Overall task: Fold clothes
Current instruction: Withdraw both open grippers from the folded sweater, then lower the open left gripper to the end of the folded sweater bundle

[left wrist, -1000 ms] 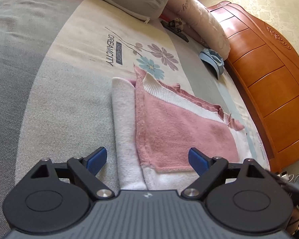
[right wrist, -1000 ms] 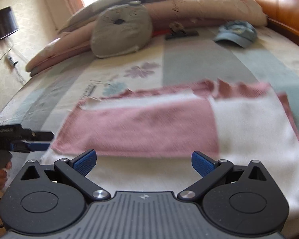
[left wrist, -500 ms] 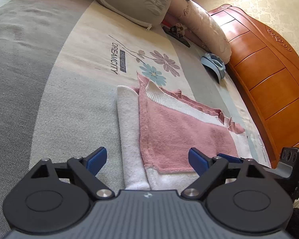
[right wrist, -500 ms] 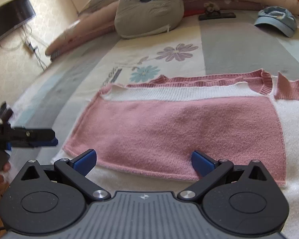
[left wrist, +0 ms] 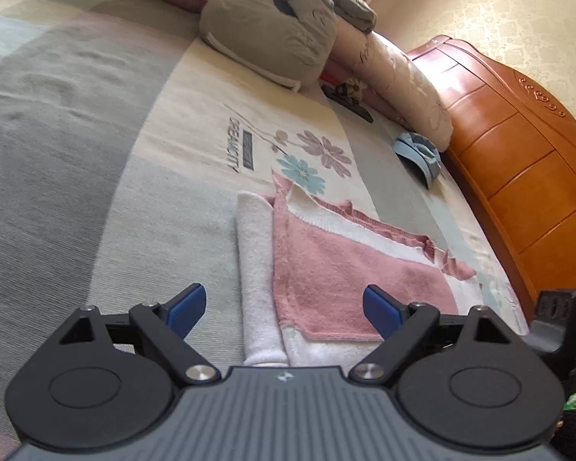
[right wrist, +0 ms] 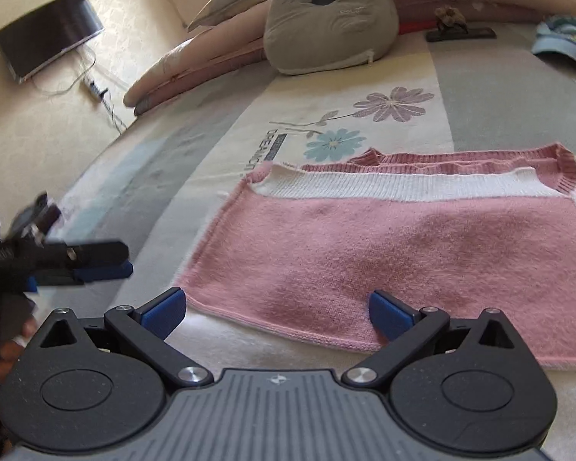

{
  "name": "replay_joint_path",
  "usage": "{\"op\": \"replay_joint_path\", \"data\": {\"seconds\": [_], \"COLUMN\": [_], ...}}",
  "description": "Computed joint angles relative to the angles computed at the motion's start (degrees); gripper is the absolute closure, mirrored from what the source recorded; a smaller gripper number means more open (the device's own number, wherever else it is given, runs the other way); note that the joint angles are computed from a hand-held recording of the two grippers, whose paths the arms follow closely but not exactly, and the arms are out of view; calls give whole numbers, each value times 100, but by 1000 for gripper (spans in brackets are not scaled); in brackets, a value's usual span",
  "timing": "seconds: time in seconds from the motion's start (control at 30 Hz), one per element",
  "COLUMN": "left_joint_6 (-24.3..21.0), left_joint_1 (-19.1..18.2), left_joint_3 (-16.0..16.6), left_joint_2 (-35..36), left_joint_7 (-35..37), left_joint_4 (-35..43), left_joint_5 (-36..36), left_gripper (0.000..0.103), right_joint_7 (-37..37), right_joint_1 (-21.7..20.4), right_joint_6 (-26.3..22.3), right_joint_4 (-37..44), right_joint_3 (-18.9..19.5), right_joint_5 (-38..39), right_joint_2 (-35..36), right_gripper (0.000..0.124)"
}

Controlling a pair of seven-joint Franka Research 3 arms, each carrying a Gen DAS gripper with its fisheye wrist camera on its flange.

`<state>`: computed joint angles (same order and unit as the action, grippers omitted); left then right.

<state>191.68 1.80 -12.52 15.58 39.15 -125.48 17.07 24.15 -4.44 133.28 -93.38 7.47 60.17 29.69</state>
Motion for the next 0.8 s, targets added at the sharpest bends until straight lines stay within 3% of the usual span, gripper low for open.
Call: {"op": "replay_joint_path", "data": {"seconds": [0.03, 0.1, 0.23, 0.33, 0.4, 0.47, 0.53, 0.63, 0.8], "left_joint_6": [31, 108, 75, 104, 146, 91, 79, 66, -128], "left_joint_1": [-221, -538, -303, -47, -48, -222, -302, -350, -269], "left_joint_3": [211, 503, 220, -72, -97, 53, 120, 154, 21], "left_joint_2": [-30, -46, 56, 156, 176, 143, 122, 146, 283], "left_joint_7": [30, 104, 104, 6, -40, -49, -55, -60, -52], "left_joint_4": [-18, -27, 86, 149, 149, 133, 113, 134, 290], "left_joint_5": [-80, -220, -118, -29, 1, -56, -92, -123, -134], "left_gripper": [14, 14, 14, 14, 14, 14, 14, 14, 14], "right_joint_7": [129, -49, -240, 531, 1268, 2079, 2040, 1951, 1679], "right_joint_1": [-36, -134, -255, -264, -253, -239, -588, -852, -1065], "right_joint_6": [-89, 223, 1008, 1531, 1749, 1738, 1453, 1530, 403], "right_joint_4": [45, -99, -180, 121, 336, 563, 531, 118, -206], "right_joint_3": [-23, -36, -171, -389, -580, -822, -608, -385, -281], "right_joint_5": [-4, 270, 659, 358, -77, -641, -517, -430, -316], "right_joint_2": [-10, -144, -201, 148, 383, 603, 493, 115, -291], "right_gripper": [21, 21, 21, 21, 21, 21, 21, 21, 21]}}
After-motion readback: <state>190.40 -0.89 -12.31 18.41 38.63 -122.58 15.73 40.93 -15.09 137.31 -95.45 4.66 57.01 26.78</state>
